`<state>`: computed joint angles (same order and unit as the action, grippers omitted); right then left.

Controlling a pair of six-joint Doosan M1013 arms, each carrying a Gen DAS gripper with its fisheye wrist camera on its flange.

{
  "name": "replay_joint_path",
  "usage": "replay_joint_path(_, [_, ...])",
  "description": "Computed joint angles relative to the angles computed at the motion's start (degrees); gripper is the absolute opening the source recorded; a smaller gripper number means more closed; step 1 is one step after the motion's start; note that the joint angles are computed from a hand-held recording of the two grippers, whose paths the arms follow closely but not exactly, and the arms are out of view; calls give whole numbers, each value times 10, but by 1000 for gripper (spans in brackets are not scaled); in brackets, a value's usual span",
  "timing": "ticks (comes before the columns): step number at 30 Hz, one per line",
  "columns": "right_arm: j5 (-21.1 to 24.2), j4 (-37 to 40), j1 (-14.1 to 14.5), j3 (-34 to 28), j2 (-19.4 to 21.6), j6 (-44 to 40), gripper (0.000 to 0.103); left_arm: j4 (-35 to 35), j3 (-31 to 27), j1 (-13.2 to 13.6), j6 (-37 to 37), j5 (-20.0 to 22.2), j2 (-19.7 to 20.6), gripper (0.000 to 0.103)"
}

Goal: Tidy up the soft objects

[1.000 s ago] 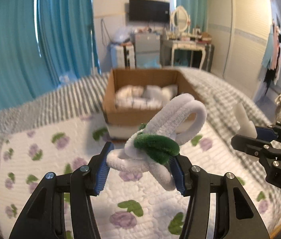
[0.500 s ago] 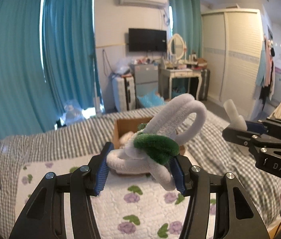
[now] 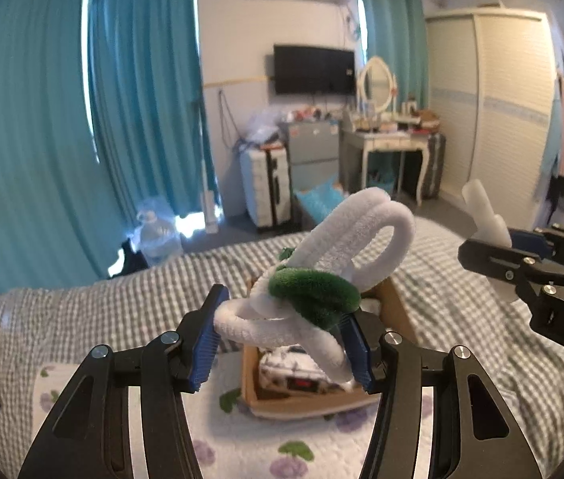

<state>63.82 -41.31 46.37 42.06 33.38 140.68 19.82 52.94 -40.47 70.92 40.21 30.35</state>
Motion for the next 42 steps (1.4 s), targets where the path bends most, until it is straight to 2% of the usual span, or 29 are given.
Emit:
replay_joint_path(8, [-24, 95, -55, -8, 43, -35, 31, -53, -91, 7, 62, 52, 95, 54])
replay_joint_path(12, [-46, 121, -72, 1, 59, -45, 31, -99, -123, 14, 82, 80, 126, 54])
replay_joint_path(16, [-79, 115, -80, 16, 65, -31, 33, -99, -130, 12, 76, 75, 136, 56])
replay_joint_path(17, [-87, 110, -82, 23, 63, -21, 35, -106, -135, 13, 77, 79, 139, 63])
replay_joint_path(19, [-99, 101, -85, 33, 62, 1, 48, -110, -139, 14, 79, 85, 141, 66])
replay_joint_path(20, [-99, 93, -85, 36, 61, 10, 62, -100, -142, 12, 74, 84, 143, 66])
replay_joint_path(21, [-99, 89, -84, 38, 60, 16, 69, -88, -140, 9, 69, 81, 141, 66])
replay_joint_path(26, [-95, 77, -81, 43, 49, 31, 69, -63, -138, 2, 69, 89, 132, 66])
replay_joint_path(34, [-69, 16, -57, 48, 4, 68, 77, -25, -116, -8, 29, 59, 86, 66])
replay_joint_path(38, [-36, -31, -32, 35, -17, 71, 78, 4, -78, -17, -3, 23, 33, 66])
replay_joint_path(42, [1, -109, 5, 15, -40, 84, 83, 88, -26, -32, -67, -31, -31, 66])
